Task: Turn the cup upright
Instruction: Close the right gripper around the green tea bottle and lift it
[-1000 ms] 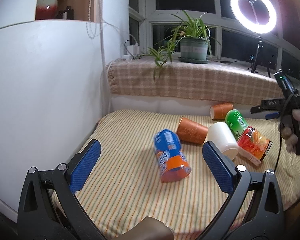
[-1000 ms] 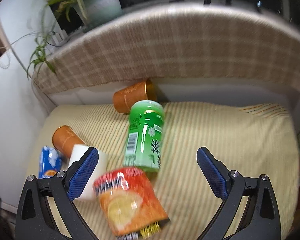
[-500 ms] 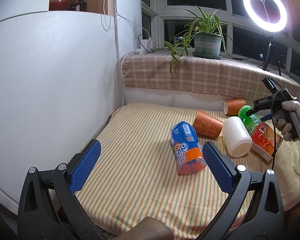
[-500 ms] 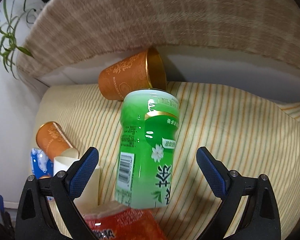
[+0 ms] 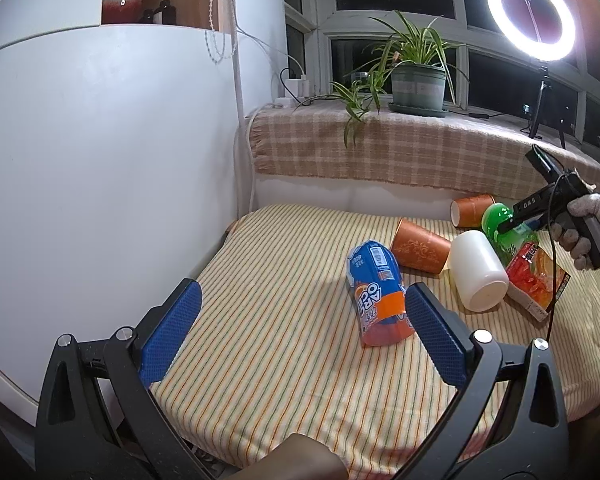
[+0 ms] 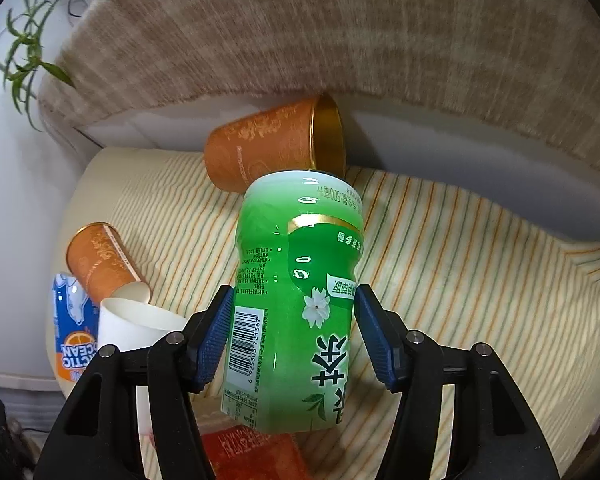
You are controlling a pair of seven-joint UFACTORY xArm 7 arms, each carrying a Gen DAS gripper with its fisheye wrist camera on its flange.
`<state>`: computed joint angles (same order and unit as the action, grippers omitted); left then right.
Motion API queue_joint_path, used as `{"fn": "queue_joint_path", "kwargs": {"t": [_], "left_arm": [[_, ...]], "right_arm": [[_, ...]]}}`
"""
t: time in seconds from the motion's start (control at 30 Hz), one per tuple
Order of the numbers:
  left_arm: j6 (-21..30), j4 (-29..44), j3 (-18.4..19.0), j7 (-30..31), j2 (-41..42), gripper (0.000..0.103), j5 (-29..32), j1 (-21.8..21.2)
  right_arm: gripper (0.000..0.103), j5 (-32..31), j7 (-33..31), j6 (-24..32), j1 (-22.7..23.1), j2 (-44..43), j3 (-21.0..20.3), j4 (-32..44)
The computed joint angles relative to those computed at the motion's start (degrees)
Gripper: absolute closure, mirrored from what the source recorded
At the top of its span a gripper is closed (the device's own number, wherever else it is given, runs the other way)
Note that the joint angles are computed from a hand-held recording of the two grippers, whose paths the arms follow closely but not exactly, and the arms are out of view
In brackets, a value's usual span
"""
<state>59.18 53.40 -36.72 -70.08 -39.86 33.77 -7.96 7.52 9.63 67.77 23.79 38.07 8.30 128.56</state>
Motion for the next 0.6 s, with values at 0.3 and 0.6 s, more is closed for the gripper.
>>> {"fn": "queue_joint_path", "kwargs": {"t": [0.3, 0.6], "left_arm": [[0.58, 1.36, -1.03, 0.21, 0.95, 0.0, 0.56, -0.22], [1.61, 1.93, -1.57, 0.92, 0.77, 0.0, 1.34, -0.52]], "right_arm": [[0.046, -0.55, -3.83, -2.29, -1.32, -6.14, 0.09, -5.09], [0.046, 2.7, -12.23, -6.64, -1.38, -14.41, 3.06, -11.82]]}}
